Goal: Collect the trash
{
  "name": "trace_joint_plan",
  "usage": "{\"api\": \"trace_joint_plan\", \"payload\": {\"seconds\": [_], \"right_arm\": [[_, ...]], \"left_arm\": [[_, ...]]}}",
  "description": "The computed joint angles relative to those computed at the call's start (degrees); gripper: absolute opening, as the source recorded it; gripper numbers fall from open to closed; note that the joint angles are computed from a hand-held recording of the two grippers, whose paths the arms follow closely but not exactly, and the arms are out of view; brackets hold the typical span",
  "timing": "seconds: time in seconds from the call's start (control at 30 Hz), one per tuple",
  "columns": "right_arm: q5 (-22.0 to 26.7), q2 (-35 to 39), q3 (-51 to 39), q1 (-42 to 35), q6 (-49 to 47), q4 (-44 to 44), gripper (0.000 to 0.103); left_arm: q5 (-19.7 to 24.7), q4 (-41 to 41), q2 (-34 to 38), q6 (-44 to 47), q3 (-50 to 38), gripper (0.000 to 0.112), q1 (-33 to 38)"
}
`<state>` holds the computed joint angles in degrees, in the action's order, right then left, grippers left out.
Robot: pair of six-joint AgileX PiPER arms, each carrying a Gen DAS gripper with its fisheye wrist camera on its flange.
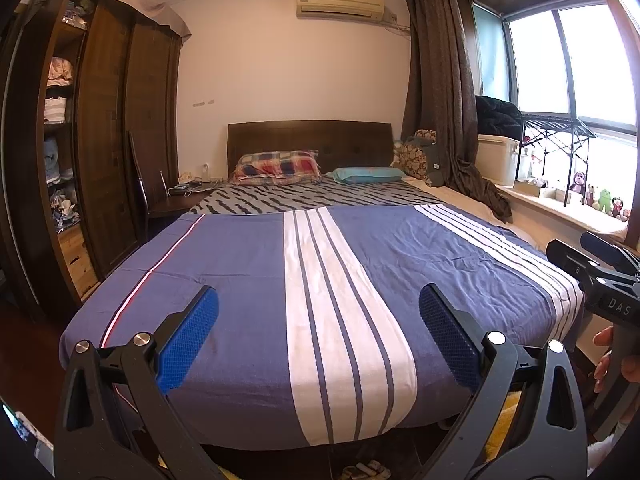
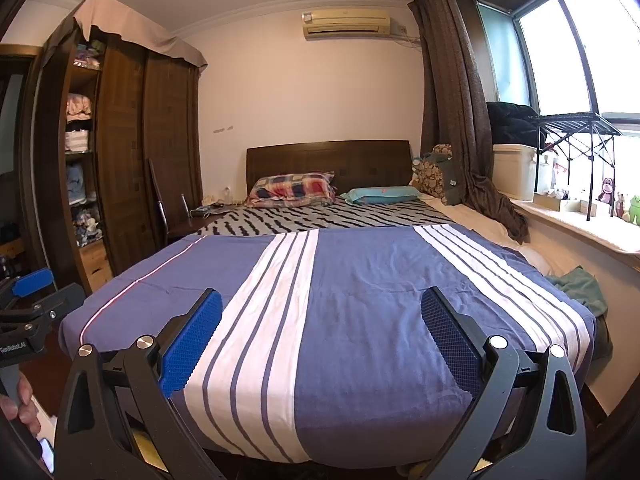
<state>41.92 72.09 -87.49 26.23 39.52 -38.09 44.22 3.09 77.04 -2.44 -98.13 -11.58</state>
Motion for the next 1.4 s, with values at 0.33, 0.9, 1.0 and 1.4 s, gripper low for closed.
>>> {"api": "trace_joint_plan", "payload": {"seconds": [0.33,0.9,1.0,1.4], "right_arm": [[0.23,-0.17,-0.14,0.40,-0.15,0.06,0.100],[-0.28,0.42,-0.15,0.62,-0.20,0.38,0.100],[-0.42,0.45,-0.12,0.49,-0.46,0.73,0.100],[-0.70,0.45,0.20,0.56,-0.72,1.03,0.100]], "left_arm": [[0.42,-0.15,0.27,0.22,-0.56,0.095,-0.02],[0.89,-0.46,0.76,0.60,-1.24,0.095,0.16],[0.89,-0.63,0.76,0.77,-1.26,0.095,0.24],[1.03,-0.22,0.76,0.38,-1.32,0.095,0.00]]}}
